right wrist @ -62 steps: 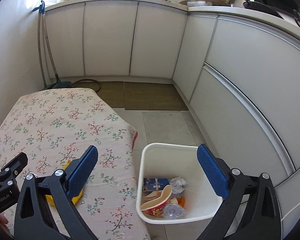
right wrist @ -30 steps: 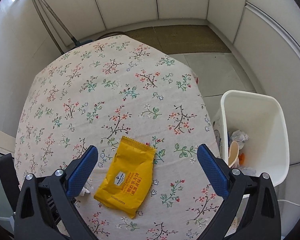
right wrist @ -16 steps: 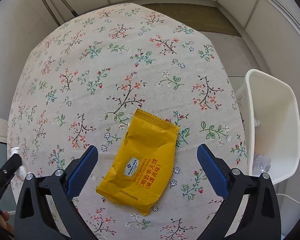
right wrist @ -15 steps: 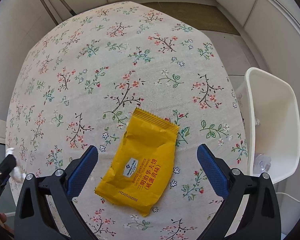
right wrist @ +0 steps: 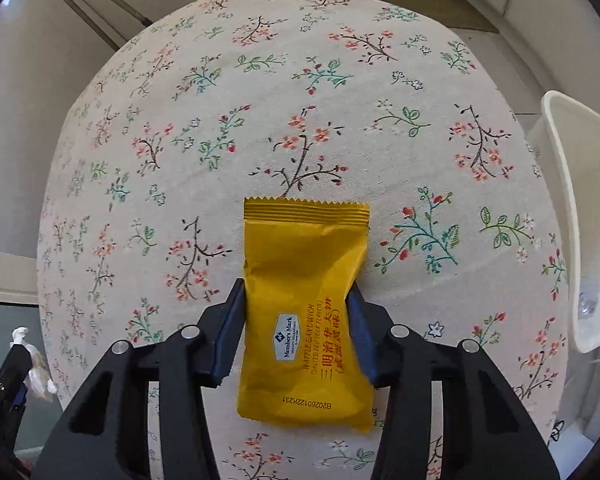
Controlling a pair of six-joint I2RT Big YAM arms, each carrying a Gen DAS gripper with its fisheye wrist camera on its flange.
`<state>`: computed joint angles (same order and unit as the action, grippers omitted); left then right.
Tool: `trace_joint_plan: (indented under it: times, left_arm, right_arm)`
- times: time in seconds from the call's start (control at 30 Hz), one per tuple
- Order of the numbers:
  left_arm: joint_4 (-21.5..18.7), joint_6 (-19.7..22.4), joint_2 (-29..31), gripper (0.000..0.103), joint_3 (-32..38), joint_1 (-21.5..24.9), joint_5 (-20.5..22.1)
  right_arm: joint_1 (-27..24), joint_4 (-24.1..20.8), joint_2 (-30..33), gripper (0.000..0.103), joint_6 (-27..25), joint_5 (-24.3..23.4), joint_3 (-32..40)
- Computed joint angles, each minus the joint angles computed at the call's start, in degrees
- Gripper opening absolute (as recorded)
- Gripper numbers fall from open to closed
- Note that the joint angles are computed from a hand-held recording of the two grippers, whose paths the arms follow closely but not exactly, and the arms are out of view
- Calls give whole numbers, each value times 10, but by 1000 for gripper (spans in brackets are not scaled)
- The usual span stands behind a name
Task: Collect trash
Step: 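Carry the tissue and yellow packet over the white bin with both tools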
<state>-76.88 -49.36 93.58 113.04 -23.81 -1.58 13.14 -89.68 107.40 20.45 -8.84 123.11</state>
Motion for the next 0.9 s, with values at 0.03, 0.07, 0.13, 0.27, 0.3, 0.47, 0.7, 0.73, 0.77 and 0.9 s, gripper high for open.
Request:
trace_joint_plan:
  times: [0.03,0.07,0.13,0.27,0.3,0.47,0.7,0.73,0.77,0.9]
  left_arm:
    - [1,0,1,33,1,0,-1]
    - [1,0,0,33,1,0,-2]
    - [4,1,-2,33,0,1,-3]
    - [9,4,-5,33,0,2,-9]
    - [10,3,-5,33,1,2,-9]
    - [15,0,-1,33,10,1,-10]
    - [14,12,12,33,36,-12,-32]
    - [14,14,15,33,40,-13,-33]
    - [14,14,18,33,44,-15,-35]
    - [15,15,28,33,56,-22,-36]
  right_arm:
    - [0,3,-1,41,-4,-5,0]
    - [1,6,-2,40,-6,-9,2]
    - [3,15,-7,38,-8,-20,4]
    - [6,37,-15,38,-24,-28,21]
    - [6,41,-19,38,-30,-31,22]
    - [12,68,-23,38,-62,-22,52]
    - [10,115,-48,38,-85,2,57]
    - [8,122,-53,38,-88,6,53]
    - [5,128,-59,38,-90,9,49]
    - [-8,149,-74,38,-98,23,39]
